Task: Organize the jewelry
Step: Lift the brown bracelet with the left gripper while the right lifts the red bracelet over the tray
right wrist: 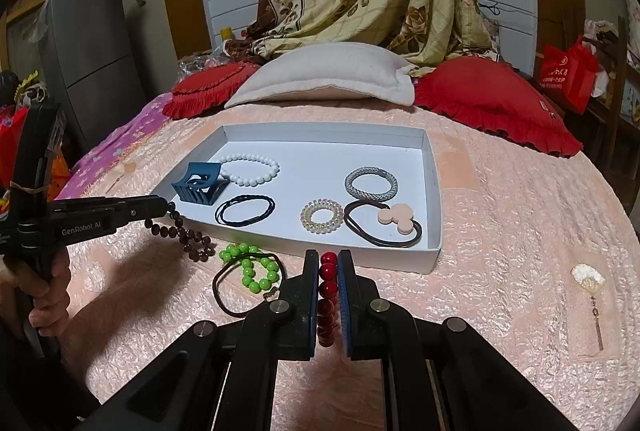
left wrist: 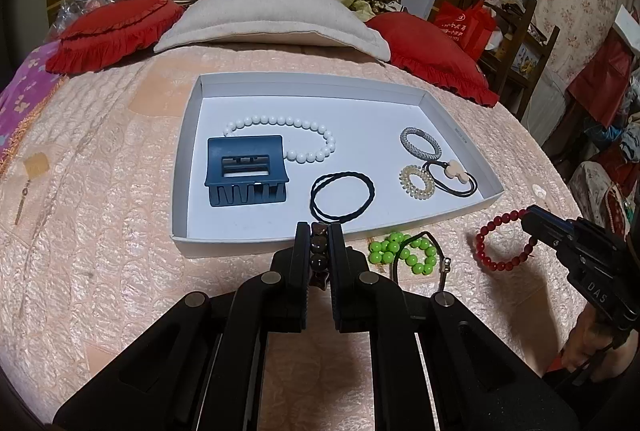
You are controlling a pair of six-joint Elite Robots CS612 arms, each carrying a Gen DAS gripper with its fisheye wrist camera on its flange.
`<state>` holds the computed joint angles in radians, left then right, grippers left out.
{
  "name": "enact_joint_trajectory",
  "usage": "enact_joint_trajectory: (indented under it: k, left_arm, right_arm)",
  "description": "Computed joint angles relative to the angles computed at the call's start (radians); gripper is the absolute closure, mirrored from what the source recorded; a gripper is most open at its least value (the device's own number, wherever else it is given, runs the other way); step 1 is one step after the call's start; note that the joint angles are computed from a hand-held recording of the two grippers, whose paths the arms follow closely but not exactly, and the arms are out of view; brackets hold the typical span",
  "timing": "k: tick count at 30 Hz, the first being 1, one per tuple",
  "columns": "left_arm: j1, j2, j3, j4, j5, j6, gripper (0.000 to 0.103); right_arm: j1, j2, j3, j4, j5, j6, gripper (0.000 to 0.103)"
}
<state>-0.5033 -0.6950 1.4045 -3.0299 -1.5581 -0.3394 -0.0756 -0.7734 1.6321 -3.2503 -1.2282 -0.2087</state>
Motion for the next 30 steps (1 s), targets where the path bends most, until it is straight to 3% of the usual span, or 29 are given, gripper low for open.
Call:
enact_joint_trajectory:
  k: [20, 30]
  left_arm:
    - [0.0, -0.001, 0.0, -0.005, -0.006, 0.003, 0.096]
    - [0.003, -0.01, -0.007, -0.04, -0.036, -0.006, 0.096]
  right_arm:
    - [0.006, 0.002, -0.004, -0.009, -0.011, 0.004, 0.095]
    - [0.0, 0.002, -0.035, -0.049, 0.026, 0.059, 0.095]
